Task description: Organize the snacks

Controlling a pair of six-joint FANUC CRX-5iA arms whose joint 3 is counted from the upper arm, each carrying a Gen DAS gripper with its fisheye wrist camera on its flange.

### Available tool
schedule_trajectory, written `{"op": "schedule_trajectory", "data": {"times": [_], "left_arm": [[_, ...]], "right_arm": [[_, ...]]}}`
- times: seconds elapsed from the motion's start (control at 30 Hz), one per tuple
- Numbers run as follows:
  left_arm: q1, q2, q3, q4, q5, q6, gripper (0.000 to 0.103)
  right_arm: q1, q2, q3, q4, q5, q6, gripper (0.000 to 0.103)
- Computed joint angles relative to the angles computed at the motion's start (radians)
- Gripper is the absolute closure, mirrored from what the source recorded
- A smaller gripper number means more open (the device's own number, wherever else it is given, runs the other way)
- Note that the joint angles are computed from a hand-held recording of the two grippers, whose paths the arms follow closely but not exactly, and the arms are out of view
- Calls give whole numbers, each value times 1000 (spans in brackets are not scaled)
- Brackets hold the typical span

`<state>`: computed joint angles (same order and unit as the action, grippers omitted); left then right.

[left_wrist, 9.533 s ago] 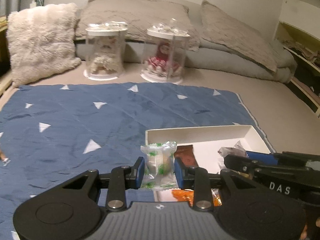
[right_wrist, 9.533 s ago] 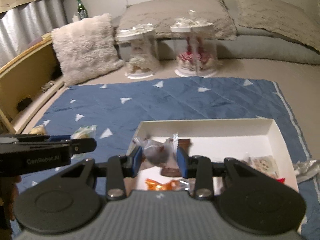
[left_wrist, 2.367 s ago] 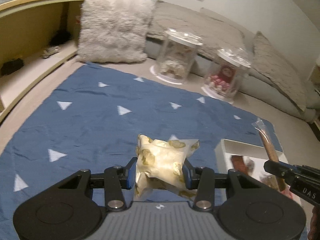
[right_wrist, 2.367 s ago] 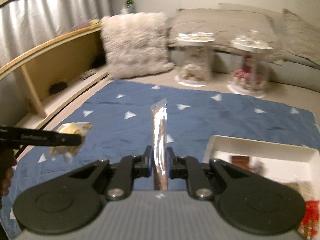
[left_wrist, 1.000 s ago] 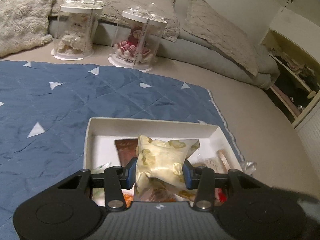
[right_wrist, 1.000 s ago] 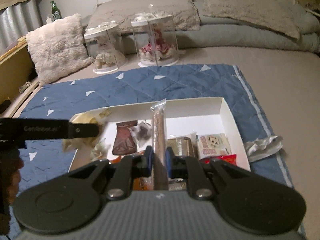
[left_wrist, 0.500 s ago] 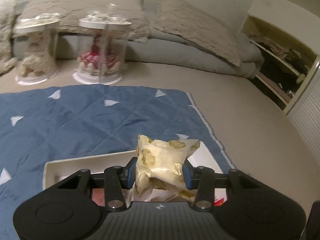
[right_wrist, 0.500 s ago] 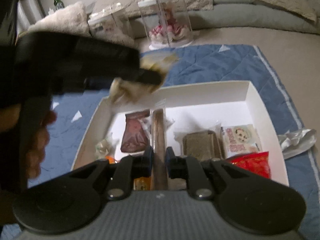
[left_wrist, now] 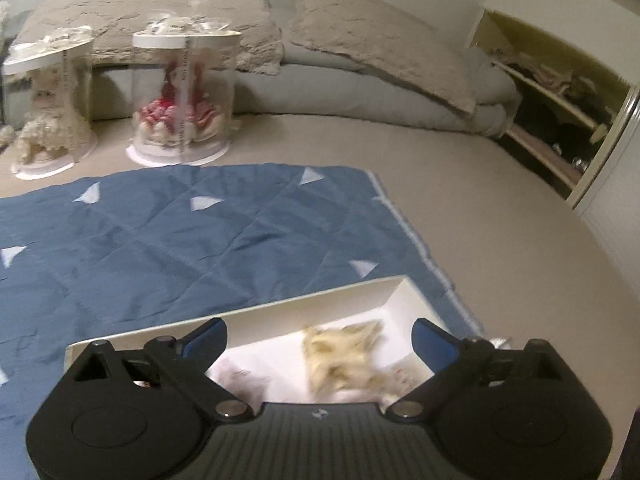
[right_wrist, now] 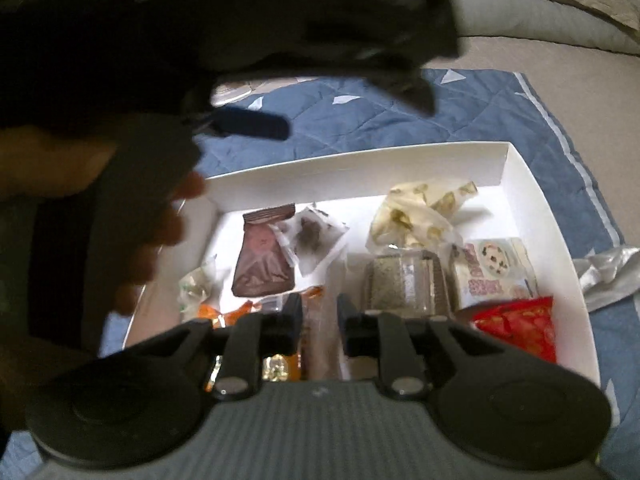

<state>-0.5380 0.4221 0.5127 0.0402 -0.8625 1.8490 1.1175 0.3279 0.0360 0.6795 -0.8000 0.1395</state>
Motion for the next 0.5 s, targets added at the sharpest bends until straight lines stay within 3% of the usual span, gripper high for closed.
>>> {"op": "schedule_trajectory", "data": {"times": [0.17,0.3,0.4,0.5], "left_arm": [[14,-68,-68,-50,-28,20,5],[25,-120,-129,-67,-34,31,5],[29,-156,-171,-84,-35,48,5],[41,-190,-225,-67,-20,56,5]], "right_arm": [[2,0,7,-5,-20,15,78],[4,9,61,-99,-59,139,79],[12,34,113,-161,-132,219,95],[18,53,137,-184,-158,269,97]]}}
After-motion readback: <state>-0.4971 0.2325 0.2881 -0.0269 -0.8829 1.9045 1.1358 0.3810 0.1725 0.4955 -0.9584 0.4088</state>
